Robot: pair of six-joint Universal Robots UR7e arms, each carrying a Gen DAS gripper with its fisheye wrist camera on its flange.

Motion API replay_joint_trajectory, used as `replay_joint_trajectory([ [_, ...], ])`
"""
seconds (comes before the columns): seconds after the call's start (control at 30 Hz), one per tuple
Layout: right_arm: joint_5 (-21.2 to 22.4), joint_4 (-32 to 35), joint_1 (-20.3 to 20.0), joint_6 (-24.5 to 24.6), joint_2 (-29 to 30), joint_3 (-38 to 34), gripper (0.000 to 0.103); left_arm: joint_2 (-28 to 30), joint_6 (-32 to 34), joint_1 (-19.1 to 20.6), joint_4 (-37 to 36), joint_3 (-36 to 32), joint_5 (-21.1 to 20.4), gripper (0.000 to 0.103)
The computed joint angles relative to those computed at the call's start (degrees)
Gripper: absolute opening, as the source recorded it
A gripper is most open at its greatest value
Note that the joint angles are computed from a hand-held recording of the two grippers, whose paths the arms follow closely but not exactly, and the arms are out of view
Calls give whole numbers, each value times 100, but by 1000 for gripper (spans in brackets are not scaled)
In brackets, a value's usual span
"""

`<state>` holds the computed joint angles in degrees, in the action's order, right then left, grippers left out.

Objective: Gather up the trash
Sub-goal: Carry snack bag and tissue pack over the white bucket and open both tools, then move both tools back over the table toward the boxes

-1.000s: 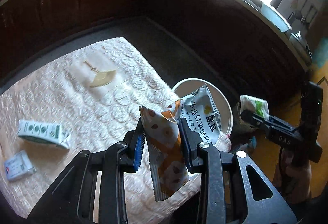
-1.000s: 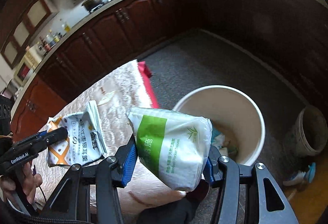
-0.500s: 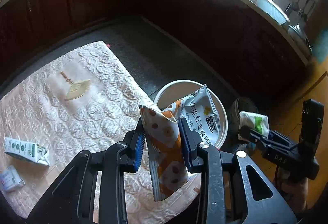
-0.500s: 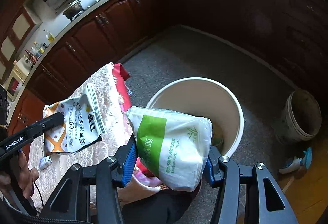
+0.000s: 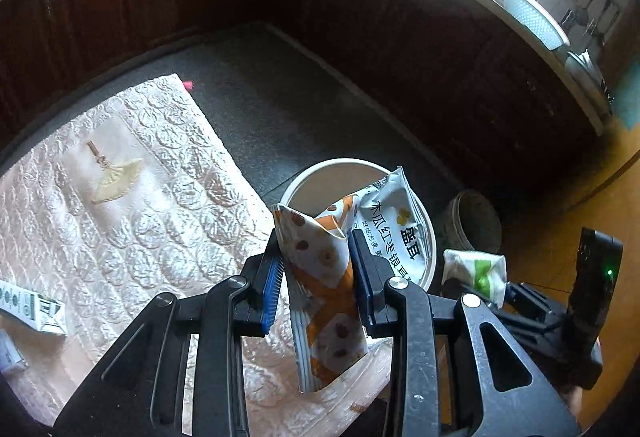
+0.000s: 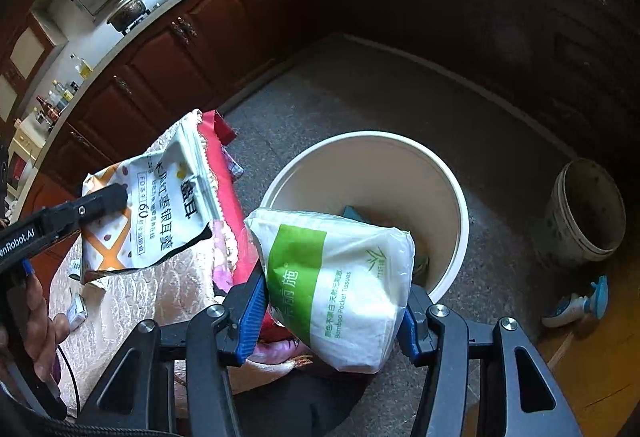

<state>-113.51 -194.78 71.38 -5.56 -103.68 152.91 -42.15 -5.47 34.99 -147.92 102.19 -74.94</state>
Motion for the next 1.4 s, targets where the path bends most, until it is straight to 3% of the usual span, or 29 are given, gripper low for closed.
replay_joint_trajectory([
  [0.53, 55, -62, -334, -1, 457, -92, 57, 362, -202, -40, -51, -166, -95, 30],
  [0.67, -258, -155, -244, 58, 690, -202, 65, 378, -217, -21, -48, -158, -132, 45],
  [0.7, -262, -199, -238, 82, 700, -196, 66, 376, -232, -14, -58, -149, -141, 52],
  [0.77, -175, -213, -292, 133, 644, -158, 70, 364, -246, 5, -53, -138, -202, 57],
  [1.1, -123, -42, -380, 249, 518, -108, 70, 103, -201, 19, -161, 149, -101, 57],
  [1.4, -371, -131, -29, 197, 602, -105, 71, -205, -127, 51, -286, 416, 176, 57],
])
